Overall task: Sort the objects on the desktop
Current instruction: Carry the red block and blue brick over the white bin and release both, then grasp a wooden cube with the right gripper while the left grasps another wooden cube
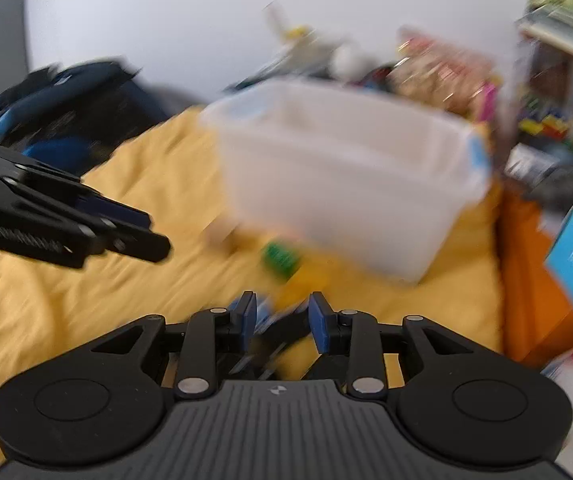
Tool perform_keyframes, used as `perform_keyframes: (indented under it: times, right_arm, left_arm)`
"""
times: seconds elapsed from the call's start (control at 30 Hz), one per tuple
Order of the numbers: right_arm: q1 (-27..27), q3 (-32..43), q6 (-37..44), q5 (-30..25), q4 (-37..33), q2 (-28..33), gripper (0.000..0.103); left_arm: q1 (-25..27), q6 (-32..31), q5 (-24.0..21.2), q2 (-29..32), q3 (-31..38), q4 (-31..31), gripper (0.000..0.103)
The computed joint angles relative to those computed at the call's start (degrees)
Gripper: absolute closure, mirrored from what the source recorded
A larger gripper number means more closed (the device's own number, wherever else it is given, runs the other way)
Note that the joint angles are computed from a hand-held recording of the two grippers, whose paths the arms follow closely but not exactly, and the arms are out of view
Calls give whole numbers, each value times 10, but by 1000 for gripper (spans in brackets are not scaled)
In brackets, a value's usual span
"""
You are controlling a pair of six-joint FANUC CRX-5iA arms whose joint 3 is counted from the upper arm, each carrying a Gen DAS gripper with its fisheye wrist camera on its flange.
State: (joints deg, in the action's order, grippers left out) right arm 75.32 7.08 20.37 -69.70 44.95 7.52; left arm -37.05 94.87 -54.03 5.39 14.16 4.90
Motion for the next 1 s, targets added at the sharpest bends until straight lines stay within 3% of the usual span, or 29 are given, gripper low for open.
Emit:
perform_keyframes:
  times: [0.13, 0.23, 0.33, 0.47, 0.5, 0.6, 0.73, 0.8, 1.0]
  right_arm:
    - [16, 10, 60, 29, -65, 0, 61]
    - [16, 43, 120, 14, -96, 28, 60]
    - [17, 46, 123, 27, -105, 36, 58]
    - [13, 51, 124, 29, -111, 50, 60]
    - [11, 51, 124, 30, -118, 50, 66]
    - [15, 33, 100, 40, -124, 31, 71]
    - [41, 24, 43, -12, -108, 12, 71]
    - [52, 19, 15, -41, -110, 2, 71]
    - [78, -10, -72, -88, -114, -19, 70]
  left_arm:
    - [-10, 15, -6, -22, -35, -12, 63]
    - [-27, 36, -2, -34, -36, -67, 63]
    - [-23, 40, 9, -42, -43, -62, 60]
    - [-24, 33, 3, -31, -25, -76, 60]
    - [-23, 29, 3, -26, -18, -80, 57]
    - [-15, 30, -4, 0, 13, -89, 56]
    - [-12, 93, -18, 50, 81, -134, 40]
    - [-15, 134, -28, 79, 120, -162, 40]
    - [-16, 166, -89, 176, 232, -172, 41]
